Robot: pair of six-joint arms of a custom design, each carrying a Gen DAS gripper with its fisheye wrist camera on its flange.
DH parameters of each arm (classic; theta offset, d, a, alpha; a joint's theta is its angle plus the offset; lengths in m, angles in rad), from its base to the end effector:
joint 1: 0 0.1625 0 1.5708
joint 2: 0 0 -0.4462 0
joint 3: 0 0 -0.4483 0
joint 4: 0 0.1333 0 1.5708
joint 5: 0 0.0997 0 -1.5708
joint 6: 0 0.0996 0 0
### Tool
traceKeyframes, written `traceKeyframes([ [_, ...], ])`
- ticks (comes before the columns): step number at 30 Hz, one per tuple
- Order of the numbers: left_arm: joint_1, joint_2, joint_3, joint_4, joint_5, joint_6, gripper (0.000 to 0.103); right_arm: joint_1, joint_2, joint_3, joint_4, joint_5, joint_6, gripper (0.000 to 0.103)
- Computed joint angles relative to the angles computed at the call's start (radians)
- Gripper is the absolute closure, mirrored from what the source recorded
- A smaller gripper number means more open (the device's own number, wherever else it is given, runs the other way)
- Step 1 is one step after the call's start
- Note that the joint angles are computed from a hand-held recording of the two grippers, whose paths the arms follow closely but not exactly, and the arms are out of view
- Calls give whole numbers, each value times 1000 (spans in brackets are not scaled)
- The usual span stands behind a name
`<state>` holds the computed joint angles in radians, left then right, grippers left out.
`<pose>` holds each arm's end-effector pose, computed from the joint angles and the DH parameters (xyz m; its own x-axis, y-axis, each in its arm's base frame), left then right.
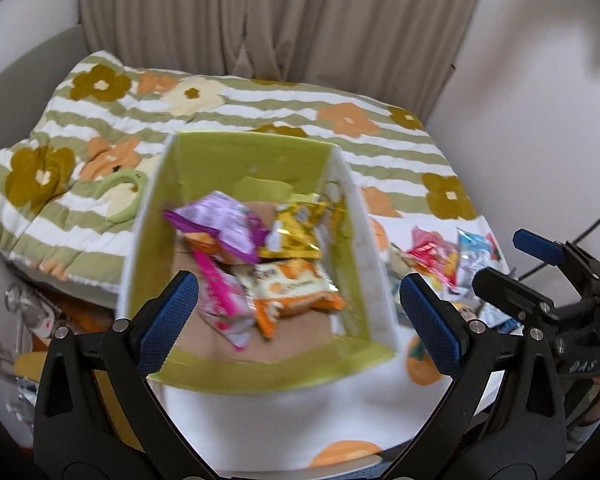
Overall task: Organize snacks
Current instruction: 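Move both tools back over the remaining snack bags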
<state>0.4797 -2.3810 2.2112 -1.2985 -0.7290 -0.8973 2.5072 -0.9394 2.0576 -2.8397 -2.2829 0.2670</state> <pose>-0.0914 -0.2815 0.4696 -0.8393 0.0317 -0.5427 0.3630 0.7758 -0.5161 0.4990 -0.2825 0.0599 -0.7191 -0.3774 0.5835 -0.6289 0.7107 -0.3153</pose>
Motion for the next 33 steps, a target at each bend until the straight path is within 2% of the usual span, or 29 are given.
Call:
traceKeyframes([
  [6, -139, 43, 54, 22, -32, -169, 3, -2, -152, 136, -14, -28, -15, 0],
  [10, -204, 100, 108, -35, -61, -239, 3, -16, -276, 240, -40, -51, -47, 0],
  [12, -212, 140, 140, -89, -84, -245, 3, -33, -338, 292, -53, -46, -75, 0],
  [20, -164, 280, 256, -393, -223, -155, 3, -126, -534, 459, -30, 9, -111, 0],
  [28, -88, 431, 322, -605, -270, -75, 3, -231, -626, 581, -78, 94, -271, 0],
  [33, -48, 529, 347, -698, -278, -36, 3, -304, -620, 644, -145, 184, -399, 0],
])
